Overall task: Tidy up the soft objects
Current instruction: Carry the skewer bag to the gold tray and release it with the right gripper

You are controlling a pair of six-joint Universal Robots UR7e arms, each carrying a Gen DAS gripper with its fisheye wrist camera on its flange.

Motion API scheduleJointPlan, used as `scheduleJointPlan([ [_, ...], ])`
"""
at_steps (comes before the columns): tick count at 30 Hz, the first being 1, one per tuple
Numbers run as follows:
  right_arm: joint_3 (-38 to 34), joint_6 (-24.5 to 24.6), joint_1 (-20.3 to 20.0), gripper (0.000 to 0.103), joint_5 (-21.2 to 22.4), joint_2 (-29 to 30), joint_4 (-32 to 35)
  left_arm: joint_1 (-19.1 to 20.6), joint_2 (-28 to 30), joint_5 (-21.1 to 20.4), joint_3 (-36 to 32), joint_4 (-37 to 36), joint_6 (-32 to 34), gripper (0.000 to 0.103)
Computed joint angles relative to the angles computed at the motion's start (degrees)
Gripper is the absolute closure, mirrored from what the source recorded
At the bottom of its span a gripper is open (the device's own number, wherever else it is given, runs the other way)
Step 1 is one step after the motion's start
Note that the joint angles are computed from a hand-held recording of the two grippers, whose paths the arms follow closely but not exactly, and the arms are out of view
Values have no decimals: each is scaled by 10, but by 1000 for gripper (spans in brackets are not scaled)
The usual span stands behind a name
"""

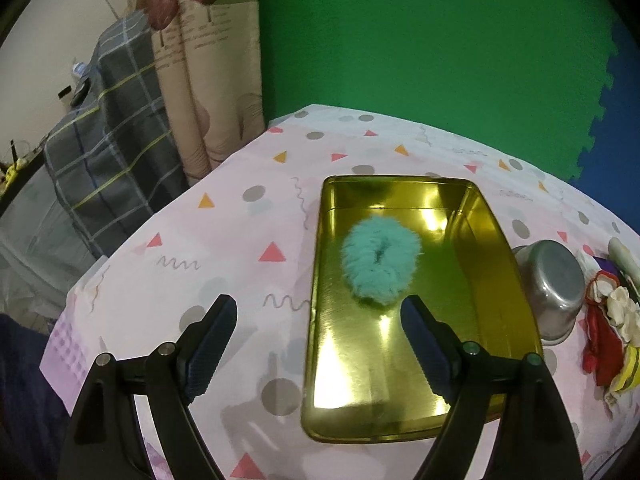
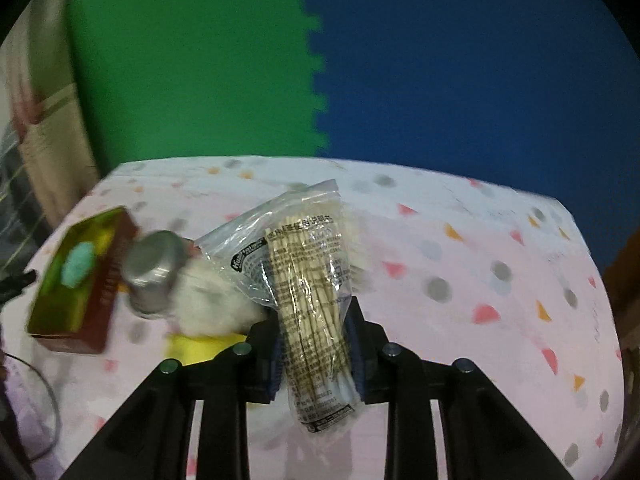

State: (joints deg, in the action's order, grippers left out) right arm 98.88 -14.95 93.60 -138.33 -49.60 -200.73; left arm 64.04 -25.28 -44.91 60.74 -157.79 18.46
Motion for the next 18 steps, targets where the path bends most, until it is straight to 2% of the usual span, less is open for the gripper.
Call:
scheduleJointPlan([
  [8, -101, -2, 41, 76, 58, 68, 97, 9, 2, 18, -21, 11, -20, 21],
  [15, -207, -1, 55, 76, 100, 143, 201, 19, 1, 27, -45, 12, -32, 21],
  [18, -245, 17, 55, 76, 125, 166, 247, 23, 2, 36, -55, 10, -37, 21],
])
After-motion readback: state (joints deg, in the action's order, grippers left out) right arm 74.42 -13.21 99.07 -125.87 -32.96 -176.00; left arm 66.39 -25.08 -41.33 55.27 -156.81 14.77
